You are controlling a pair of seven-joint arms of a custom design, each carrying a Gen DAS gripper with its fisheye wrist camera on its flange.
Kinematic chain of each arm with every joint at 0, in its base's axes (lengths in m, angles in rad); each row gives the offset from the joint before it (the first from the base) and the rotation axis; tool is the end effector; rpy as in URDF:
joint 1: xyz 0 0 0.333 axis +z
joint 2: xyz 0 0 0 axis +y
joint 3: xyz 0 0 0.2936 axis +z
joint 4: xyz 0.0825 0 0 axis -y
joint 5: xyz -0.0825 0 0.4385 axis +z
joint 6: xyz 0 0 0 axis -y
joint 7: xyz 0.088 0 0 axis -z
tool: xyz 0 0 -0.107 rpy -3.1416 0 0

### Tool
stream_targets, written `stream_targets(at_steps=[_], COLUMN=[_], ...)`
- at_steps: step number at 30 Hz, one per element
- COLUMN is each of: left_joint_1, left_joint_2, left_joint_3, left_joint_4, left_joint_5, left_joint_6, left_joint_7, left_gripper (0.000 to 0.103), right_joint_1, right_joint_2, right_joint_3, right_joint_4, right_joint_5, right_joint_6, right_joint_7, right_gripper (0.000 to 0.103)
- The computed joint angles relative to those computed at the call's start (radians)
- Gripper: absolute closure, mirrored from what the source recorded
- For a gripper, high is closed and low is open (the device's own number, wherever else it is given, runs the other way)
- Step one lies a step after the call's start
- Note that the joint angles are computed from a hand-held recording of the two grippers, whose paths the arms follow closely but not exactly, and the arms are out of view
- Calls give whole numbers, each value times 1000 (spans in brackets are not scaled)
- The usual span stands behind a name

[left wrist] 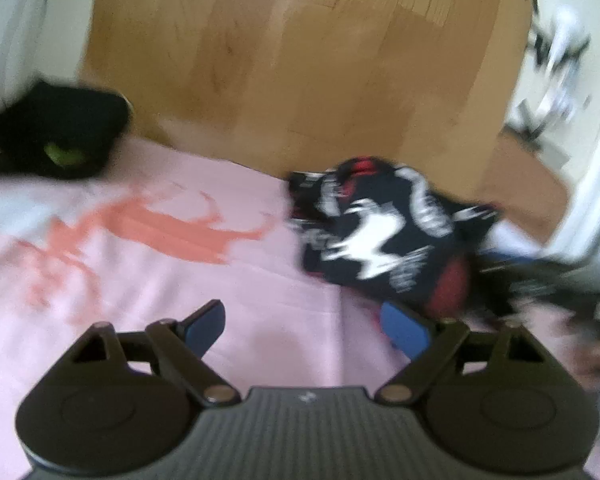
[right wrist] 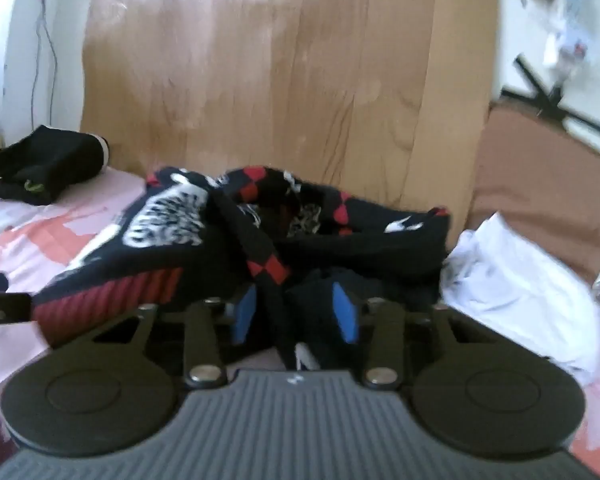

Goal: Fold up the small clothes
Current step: 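Grasp the bunched reindeer sweater with both grippers and lift it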

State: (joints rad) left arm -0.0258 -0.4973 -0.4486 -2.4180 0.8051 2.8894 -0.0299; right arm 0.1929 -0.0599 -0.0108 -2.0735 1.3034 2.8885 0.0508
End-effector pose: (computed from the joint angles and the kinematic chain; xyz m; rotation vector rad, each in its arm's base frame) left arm 0.4335 -0.2870 0.5180 -1.9367 1.3257 -1.2146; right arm 0.6165 0.0562 0.4777 -1.8752 1.0498 -0.7245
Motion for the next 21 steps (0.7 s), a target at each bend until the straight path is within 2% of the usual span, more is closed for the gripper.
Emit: stream_targets(at_steps=[1, 2, 3, 4, 5, 6, 7, 8, 9, 10, 11, 12, 13, 14, 15, 17, 18, 20, 21], left_joint_1=[1, 15, 38, 54, 42, 8, -3, -26, -75, -100, -89, -67, -23, 7, 17, -22, -46, -65, -56], left_joint_2=[4, 14, 26, 44, 72, 111, 130, 156, 178, 196, 195, 184, 164, 128, 94, 33, 7, -27, -44], left_joint_3=[19, 27, 17, 9, 17, 49, 59, 76, 115, 135, 126, 106, 62, 33, 22, 41, 52, 59, 49], left_joint_4=[-12, -13, -3, 11, 30, 52, 62, 78, 85, 92, 86, 76, 64, 40, 14, -35, -54, -61, -59], left_joint_5=[-2, -6, -12, -24, -48, -86, -110, -139, -187, -227, -229, -220, -190, -166, -158, -167, -179, -208, -220], left_joint_6=[74, 144, 183, 205, 206, 203, 197, 183, 172, 173, 196, 218, 242, 273, 303, 313, 291, 233, 208], left_joint_7=[-15, -27, -35, -30, -3, 45, 68, 104, 160, 195, 187, 179, 162, 164, 183, 231, 251, 282, 288], left_gripper=[13, 7, 0, 0, 0, 6, 17, 56, 82, 89, 90, 90, 90, 90, 90, 89, 89, 86, 84], right_joint_1=[-2, -5, -10, -13, -16, -12, -7, -5, -7, -13, -23, -35, -48, -59, -67, -71, -68, -47, -34], right_joint_2=[29, 51, 60, 58, 45, 24, -14, -59, -100, -145, -186, -228, -261, -293, -329, -350, -340, -285, -233], right_joint_3=[2, 5, 7, 12, 15, 20, 18, 7, -10, -31, -57, -94, -129, -150, -162, -172, -168, -131, -113], right_joint_4=[24, 42, 49, 47, 38, 22, -6, -37, -66, -95, -122, -144, -157, -172, -194, -190, -176, -129, -82], right_joint_5=[-47, -88, -117, -139, -128, -100, -46, -12, -7, -23, -57, -91, -133, -175, -202, -211, -192, -119, -102], right_joint_6=[-16, -33, -71, -94, -101, -91, -89, -113, -150, -199, -271, -396, -529, -616, -661, -676, -639, -441, -357], right_joint_7=[44, 80, 103, 131, 117, 74, 5, -28, -22, 6, 43, 84, 116, 116, 94, 73, 73, 54, 48], right_gripper=[71, 86, 95, 95, 96, 96, 97, 98, 98, 98, 100, 100, 100, 100, 100, 100, 100, 95, 89])
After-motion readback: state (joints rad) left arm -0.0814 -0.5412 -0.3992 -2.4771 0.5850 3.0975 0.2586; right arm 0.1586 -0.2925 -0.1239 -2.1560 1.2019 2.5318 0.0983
